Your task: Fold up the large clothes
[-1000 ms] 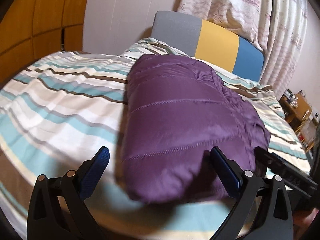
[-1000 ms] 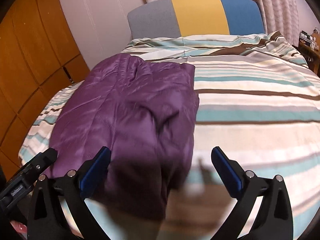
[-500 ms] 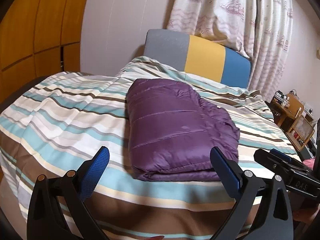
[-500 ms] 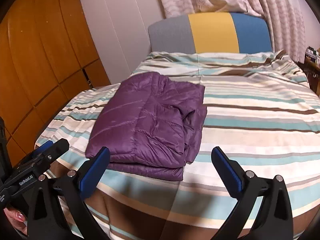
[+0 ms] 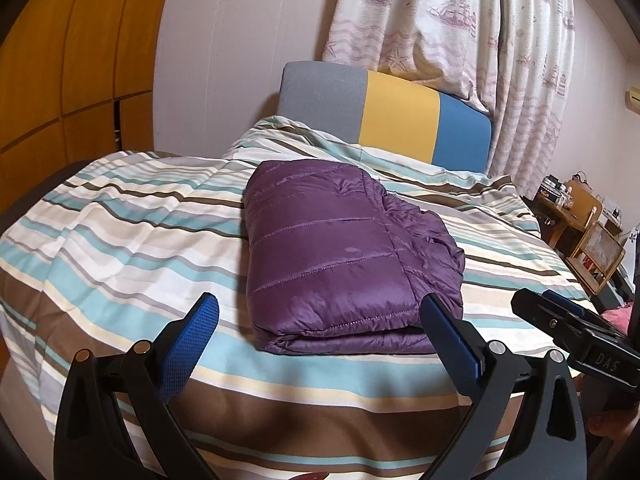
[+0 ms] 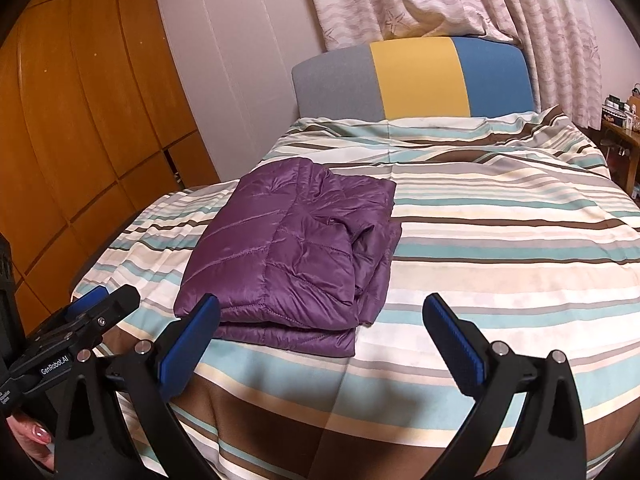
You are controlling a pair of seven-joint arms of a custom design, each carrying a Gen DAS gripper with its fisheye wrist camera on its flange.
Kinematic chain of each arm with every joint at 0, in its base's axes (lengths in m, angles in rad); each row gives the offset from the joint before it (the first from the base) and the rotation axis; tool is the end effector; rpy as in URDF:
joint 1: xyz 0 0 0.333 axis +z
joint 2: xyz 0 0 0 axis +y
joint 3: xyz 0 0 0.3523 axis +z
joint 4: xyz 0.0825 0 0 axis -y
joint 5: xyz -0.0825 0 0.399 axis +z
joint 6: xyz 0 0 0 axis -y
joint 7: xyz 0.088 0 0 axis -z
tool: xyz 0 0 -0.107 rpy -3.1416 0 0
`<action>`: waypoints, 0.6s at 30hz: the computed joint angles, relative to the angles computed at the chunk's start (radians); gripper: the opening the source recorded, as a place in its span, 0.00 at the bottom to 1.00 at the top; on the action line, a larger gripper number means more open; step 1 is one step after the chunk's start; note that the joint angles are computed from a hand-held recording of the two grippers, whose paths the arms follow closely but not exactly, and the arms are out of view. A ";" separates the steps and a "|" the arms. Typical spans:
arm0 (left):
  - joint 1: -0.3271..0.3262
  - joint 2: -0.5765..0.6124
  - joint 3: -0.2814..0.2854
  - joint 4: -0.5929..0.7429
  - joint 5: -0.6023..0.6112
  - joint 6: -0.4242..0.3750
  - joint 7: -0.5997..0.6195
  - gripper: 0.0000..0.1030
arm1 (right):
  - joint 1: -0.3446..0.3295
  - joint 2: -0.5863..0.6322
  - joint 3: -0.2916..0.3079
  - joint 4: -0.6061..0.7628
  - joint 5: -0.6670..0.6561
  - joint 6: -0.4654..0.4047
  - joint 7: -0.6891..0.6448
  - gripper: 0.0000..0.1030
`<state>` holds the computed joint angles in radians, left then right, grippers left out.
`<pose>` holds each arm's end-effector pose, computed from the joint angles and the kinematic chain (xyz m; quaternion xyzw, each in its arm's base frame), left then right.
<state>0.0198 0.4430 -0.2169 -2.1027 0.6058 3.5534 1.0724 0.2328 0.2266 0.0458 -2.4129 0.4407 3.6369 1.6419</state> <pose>0.6149 -0.1800 0.3492 -0.5158 0.7110 -0.4349 0.1981 0.5448 0.0980 0.3573 -0.5258 0.7118 -0.2630 0.3844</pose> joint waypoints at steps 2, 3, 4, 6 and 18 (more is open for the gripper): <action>-0.001 -0.001 0.001 -0.001 -0.001 -0.001 0.000 0.97 | 0.000 0.001 0.000 0.001 -0.001 -0.002 0.001 0.98; -0.002 -0.001 0.002 -0.001 -0.001 0.000 0.000 0.97 | 0.002 0.002 -0.002 0.001 0.003 -0.002 -0.003 0.98; -0.003 -0.001 0.003 -0.001 -0.002 -0.001 0.001 0.97 | 0.006 0.002 -0.004 0.002 0.010 -0.003 -0.008 0.98; -0.005 -0.002 0.004 -0.003 -0.004 -0.001 0.002 0.97 | -0.003 0.002 0.002 -0.001 -0.005 -0.001 0.003 0.98; -0.026 -0.005 0.016 -0.011 -0.028 -0.009 0.025 0.97 | -0.009 0.006 0.005 0.000 -0.026 -0.007 0.021 0.98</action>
